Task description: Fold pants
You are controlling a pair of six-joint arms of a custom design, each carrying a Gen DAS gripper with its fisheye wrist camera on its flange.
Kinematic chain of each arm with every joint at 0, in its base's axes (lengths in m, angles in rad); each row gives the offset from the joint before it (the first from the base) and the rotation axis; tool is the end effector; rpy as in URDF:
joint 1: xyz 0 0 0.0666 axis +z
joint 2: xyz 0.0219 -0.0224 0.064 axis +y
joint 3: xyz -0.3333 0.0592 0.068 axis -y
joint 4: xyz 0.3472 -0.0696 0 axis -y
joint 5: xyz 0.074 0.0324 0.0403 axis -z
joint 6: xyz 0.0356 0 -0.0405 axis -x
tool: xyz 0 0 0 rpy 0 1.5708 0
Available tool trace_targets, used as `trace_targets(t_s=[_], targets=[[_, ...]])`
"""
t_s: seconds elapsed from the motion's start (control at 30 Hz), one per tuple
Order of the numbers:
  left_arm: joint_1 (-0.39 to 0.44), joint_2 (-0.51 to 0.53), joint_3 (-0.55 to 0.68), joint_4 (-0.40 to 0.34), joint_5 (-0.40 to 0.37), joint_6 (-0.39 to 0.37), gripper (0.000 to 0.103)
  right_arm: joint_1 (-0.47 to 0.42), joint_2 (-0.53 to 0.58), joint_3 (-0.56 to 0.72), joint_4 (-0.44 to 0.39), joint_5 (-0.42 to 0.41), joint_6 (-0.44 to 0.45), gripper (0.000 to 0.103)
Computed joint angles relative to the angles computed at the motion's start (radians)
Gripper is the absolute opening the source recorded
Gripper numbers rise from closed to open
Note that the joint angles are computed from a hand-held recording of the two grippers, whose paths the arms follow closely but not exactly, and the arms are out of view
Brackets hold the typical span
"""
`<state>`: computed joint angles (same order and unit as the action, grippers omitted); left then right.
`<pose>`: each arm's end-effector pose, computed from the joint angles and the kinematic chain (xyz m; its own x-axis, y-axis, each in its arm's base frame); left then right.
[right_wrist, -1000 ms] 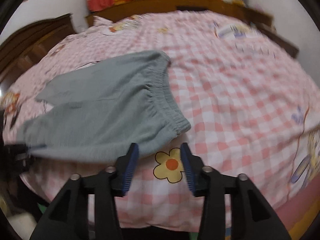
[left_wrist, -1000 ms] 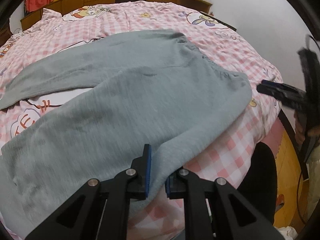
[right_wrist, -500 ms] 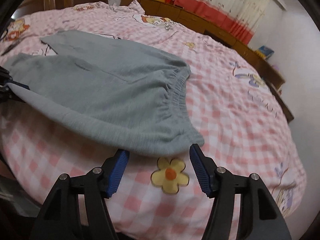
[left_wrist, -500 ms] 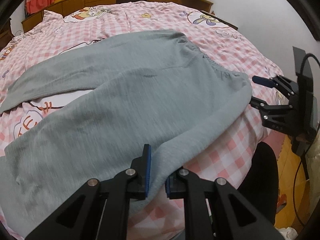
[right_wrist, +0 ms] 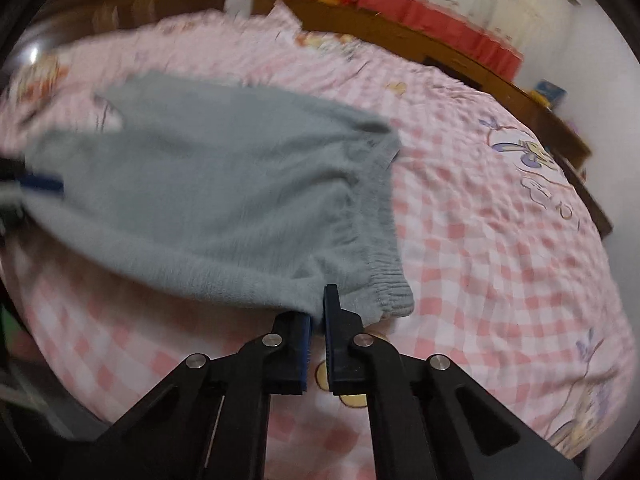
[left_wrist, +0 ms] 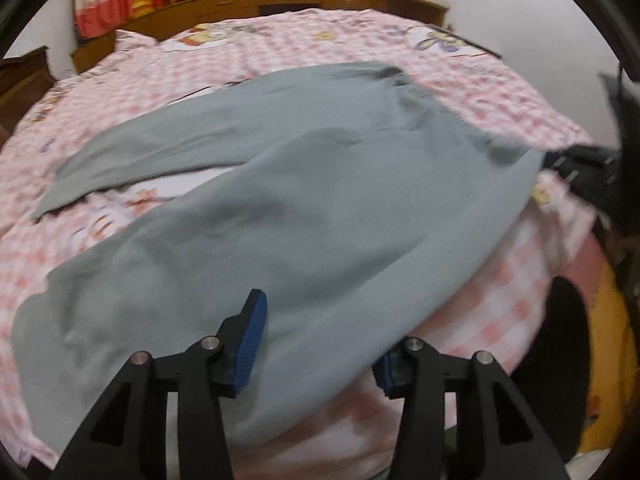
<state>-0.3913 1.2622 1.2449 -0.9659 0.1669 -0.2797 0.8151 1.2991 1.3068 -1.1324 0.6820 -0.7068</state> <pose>0.3608 -0.1557 0.3719 -0.6121 0.5470 -0.5710 0.6557 0.7548 0.0202 0.2833 0.2673 0.3808 -0.7163 -0.0250 -0.6974 0.1140 0.9818 -0.1523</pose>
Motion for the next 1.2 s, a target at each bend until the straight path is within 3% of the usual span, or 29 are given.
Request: trace_targets(t_s=[0.2,0.23,0.27,0.3,0.33,0.53,0.67,0.8,0.97,1.1,1.2], targets=[[0.074,-0.042,-0.095,0.081,-0.147,0.024,0.050,-0.009,-0.047,-0.008,0.089,0.012,-0.052,0.004],[0.093,-0.053,-0.109,0.102,-0.159,0.028,0.047,-0.008,-0.047,-0.004,0.092,0.018,-0.057,0.004],[0.112,-0.062,-0.115,0.113,-0.152,0.033,0.029,-0.005,-0.048,-0.001,0.099,0.027,-0.065,0.004],[0.130,-0.067,-0.114,0.112,-0.134,0.036,0.017,-0.002,-0.047,0.003,0.100,0.036,-0.074,0.004],[0.160,-0.070,-0.103,0.094,-0.084,0.038,0.011,-0.001,-0.048,0.005,0.099,0.041,-0.079,0.004],[0.240,-0.091,0.024,-0.114,0.187,-0.002,0.006,0.010,-0.066,0.006,0.056,0.085,-0.147,0.004],[0.225,-0.143,0.049,-0.200,0.245,-0.081,0.006,0.007,-0.110,-0.017,0.033,0.108,-0.208,0.004],[0.201,-0.161,0.068,-0.191,0.247,-0.082,0.006,-0.002,-0.114,-0.009,0.016,0.116,-0.204,0.004],[0.190,-0.052,0.190,-0.142,0.196,-0.017,0.006,-0.060,-0.090,0.025,0.088,0.089,-0.103,0.004],[0.197,0.109,0.375,-0.131,0.171,0.019,0.006,-0.159,-0.025,0.113,0.168,0.021,0.037,0.004],[0.189,0.259,0.533,-0.163,0.107,0.023,0.006,-0.237,0.046,0.181,0.217,-0.052,0.092,0.004]])
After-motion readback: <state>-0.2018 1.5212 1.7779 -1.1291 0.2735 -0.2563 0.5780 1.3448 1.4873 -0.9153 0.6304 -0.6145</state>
